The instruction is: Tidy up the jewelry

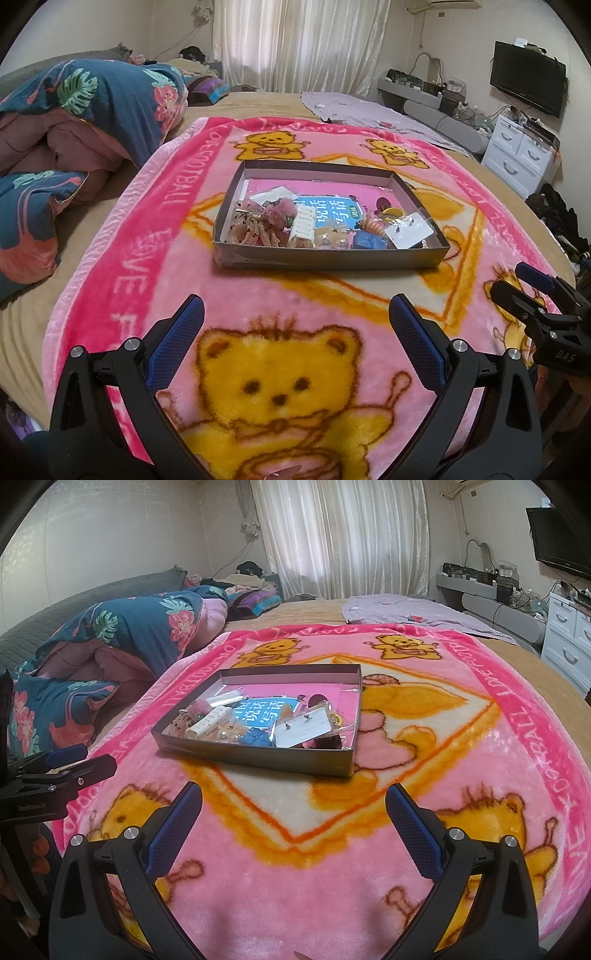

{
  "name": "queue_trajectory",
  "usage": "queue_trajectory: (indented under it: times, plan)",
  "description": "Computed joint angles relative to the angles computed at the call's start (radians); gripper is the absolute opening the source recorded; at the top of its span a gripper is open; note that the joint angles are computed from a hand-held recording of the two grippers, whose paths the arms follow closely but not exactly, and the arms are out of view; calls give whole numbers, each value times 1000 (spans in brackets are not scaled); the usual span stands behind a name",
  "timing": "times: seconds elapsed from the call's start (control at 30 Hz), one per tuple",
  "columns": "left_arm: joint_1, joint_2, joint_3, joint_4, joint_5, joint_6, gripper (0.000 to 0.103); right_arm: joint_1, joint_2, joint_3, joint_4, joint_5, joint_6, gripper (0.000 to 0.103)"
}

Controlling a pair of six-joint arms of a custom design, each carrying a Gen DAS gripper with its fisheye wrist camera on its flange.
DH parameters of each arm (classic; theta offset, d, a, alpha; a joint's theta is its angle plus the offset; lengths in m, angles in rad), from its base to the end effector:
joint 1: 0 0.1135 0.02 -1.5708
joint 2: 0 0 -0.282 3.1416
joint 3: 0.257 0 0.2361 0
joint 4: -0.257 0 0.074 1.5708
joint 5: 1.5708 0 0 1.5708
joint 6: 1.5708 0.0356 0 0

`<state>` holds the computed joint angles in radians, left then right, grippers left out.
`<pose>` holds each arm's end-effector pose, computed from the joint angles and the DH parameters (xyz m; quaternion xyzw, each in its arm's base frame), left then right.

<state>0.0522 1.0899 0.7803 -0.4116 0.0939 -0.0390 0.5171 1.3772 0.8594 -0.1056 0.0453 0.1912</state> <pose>0.2074 0.0075 0.2788 -0.0222 0.9101 -0.0400 0.4120 0.2466 0.1384 0.2654 -0.1341 0.8796 0.1393 0.4348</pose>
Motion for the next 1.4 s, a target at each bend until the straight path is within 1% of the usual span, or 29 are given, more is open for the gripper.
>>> queue_trajectory:
  times: [0.33,0.63,0.8,0.93,1.0,1.03,1.07,1.1,1.13,1.17,1.23,1.33,1.4]
  plan:
    - [-8,5,-3,2,-1,-12,94,-2,-1,-2,1,-1,-3,99]
    - [-13,15,-6,4,27,-26,94,-27,-6,-5,3,-10,-16,99]
    - [-6,38,7,-1,41,-51,94,-49,-1,8,-6,-5,1,99]
    - [36,92,29,1,14,-69,94,-110,27,31,-8,-11,3,99]
    - [92,195,90,-24,-22,-73,94,-183,86,93,-23,-2,-6,99]
    - [124,262,134,-31,-62,-83,94,-214,117,125,-34,6,1,99]
    - [157,314,171,-31,-88,-81,94,-267,174,182,-58,11,19,99]
    - [190,385,221,-32,-134,-80,94,-319,232,241,-89,11,41,99]
    - [227,456,275,-32,-177,-93,94,-385,314,332,-145,14,76,99]
    - [258,505,311,-29,-189,-95,94,-429,373,398,-183,19,105,99]
    - [328,649,430,-44,-231,-126,94,-528,518,571,-281,31,171,99]
    - [382,778,531,-18,-247,-150,94,-623,696,780,-364,83,212,99]
    - [411,856,591,4,-237,-158,94,-670,790,878,-423,80,252,99]
